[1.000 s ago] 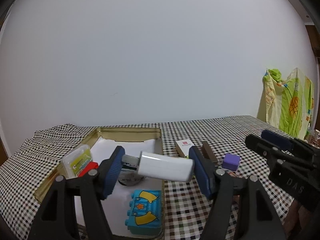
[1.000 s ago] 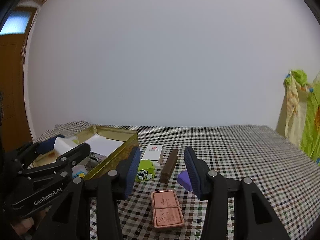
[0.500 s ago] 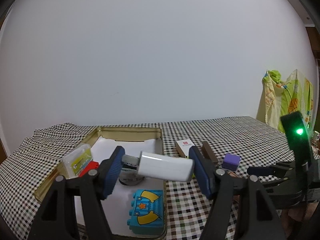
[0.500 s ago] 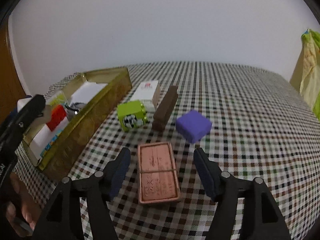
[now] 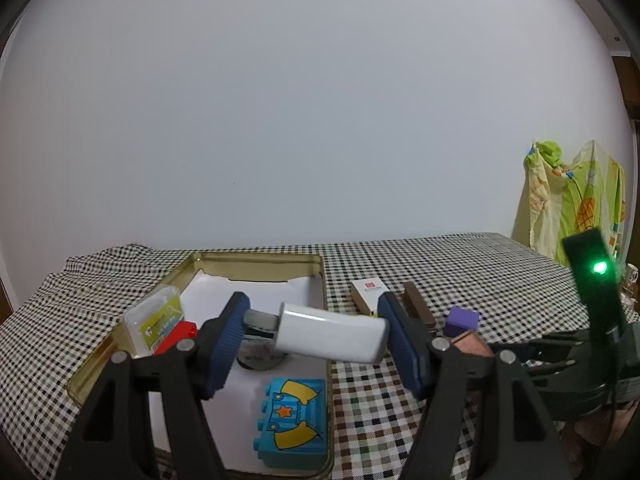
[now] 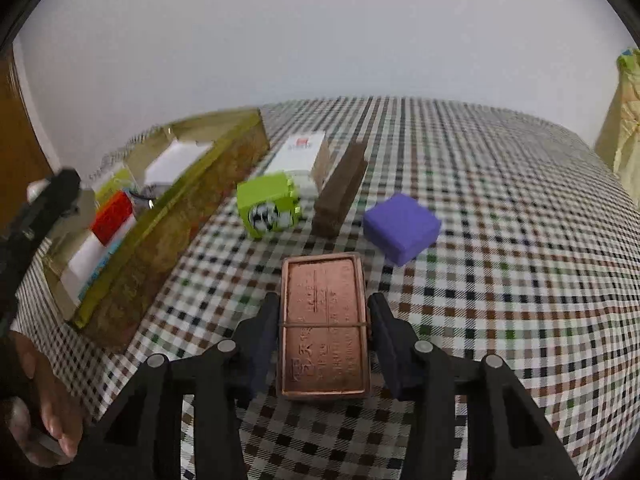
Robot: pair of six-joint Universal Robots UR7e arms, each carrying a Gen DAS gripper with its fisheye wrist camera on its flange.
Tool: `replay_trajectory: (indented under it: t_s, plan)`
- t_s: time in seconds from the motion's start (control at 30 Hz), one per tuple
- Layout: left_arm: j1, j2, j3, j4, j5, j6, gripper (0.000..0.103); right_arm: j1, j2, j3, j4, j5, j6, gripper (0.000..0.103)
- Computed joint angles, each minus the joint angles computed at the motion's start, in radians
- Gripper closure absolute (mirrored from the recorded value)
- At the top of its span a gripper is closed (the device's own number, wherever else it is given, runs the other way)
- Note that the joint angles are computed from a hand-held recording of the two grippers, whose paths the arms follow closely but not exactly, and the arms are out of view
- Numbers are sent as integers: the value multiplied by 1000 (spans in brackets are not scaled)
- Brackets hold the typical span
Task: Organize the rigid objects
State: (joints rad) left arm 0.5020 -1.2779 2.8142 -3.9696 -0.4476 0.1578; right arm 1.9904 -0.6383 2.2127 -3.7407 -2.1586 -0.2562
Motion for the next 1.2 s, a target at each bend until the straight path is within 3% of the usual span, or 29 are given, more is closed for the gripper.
replay_trajectory:
  t_s: [0.2, 0.47, 0.63, 0.87, 1.2]
  plan:
    - [1, 2, -1, -4, -1, 3, 36, 7, 30, 36, -215, 88, -71, 55]
    - [1, 13, 1, -43, 5, 19, 36, 55, 126, 22, -496, 145, -186, 55]
    - [-1, 8, 7, -68, 20, 31, 36, 67, 172, 1, -612, 181, -252, 55]
    - [-2, -7, 16, -97, 39, 52, 36, 81, 207, -29, -663, 201, -291, 55]
    - [-2, -34, 28, -108, 60, 59, 36, 93, 215, -51, -633, 215, -306, 55]
